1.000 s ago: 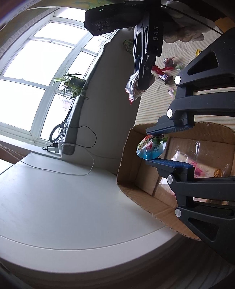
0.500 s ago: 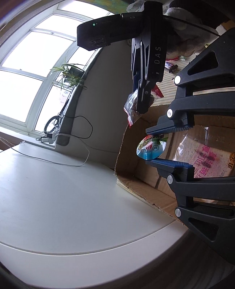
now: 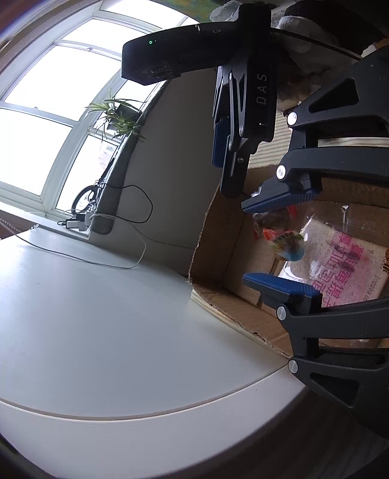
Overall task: Organize snacks
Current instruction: 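Carry the lollipop pack and snack bag into the box with both tools and release, then move the left tool to the yellow ball candy and close on it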
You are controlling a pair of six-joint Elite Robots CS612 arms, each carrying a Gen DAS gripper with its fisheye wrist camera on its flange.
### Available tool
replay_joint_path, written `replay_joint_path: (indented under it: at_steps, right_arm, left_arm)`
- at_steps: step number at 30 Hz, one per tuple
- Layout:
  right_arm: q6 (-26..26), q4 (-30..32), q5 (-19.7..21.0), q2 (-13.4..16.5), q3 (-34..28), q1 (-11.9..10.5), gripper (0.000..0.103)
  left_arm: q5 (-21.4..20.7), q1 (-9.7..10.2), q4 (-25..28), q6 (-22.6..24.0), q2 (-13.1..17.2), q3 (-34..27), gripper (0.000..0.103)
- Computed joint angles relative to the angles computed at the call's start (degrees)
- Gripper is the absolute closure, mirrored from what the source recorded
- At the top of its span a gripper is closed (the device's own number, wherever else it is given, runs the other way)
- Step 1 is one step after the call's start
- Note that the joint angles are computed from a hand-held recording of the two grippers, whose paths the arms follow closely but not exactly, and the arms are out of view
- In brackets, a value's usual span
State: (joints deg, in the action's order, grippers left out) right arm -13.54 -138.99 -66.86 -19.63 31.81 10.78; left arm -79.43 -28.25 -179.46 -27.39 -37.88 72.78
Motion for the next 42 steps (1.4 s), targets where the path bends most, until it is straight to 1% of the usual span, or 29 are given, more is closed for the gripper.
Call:
replay_joint_path:
  at_steps: [2,7,10,15,22,27,30,33,36,38,40,42]
  right_arm:
    - [0.4,-0.7,0.3,-0.7,1.1,-0.2,0.029]
    - [0.4,-3.6,0.4,-3.4,6.0,-0.6,0.029]
    - [0.4,-6.0,0.6,-5.6,10.0,-0.9,0.029]
    - [0.4,-10.9,0.9,-10.2,18.4,-1.9,0.029]
    - [1.2,-18.7,-0.4,-17.3,32.0,-4.4,0.029]
    - [3.0,-24.6,-3.4,-21.4,40.8,-6.1,0.029]
    - [4.3,-27.4,-5.0,-22.9,44.9,-7.1,0.029]
    - [6.1,-29.4,-6.5,-23.9,48.3,-8.0,0.029]
    - [6.8,-31.2,-8.2,-24.8,51.7,-8.8,0.029]
    - [7.3,-31.0,-8.6,-25.0,53.0,-9.3,0.029]
    - [8.5,-29.7,-8.8,-25.3,54.2,-9.7,0.029]
    - [9.8,-28.8,-8.3,-25.4,55.2,-10.0,0.029]
  left_arm:
    - [0.3,-0.04,-0.6,-0.5,-0.3,0.5,0.063]
    - [0.9,-0.33,-2.7,-1.1,-1.3,2.0,0.063]
    - [1.1,-0.64,-3.9,-1.3,-1.7,2.8,0.063]
    - [0.9,-1.41,-5.6,-0.9,-2.6,4.3,0.063]
    - [-2.0,-2.59,-7.6,-0.6,-3.4,5.8,0.063]
    - [-4.7,-3.54,-8.9,0.4,-3.7,6.6,0.063]
    - [-5.9,-4.14,-8.8,1.3,-3.4,5.9,0.063]
    - [-7.7,-4.63,-8.6,2.1,-3.0,5.4,0.063]
    - [-8.8,-5.29,-8.1,3.0,-2.4,4.8,0.063]
    - [-9.5,-5.67,-7.5,3.2,-1.9,4.2,0.063]
    - [-10.0,-6.05,-6.8,3.2,-1.3,3.3,0.063]
    - [-10.4,-6.43,-5.3,3.1,-0.5,2.3,0.063]
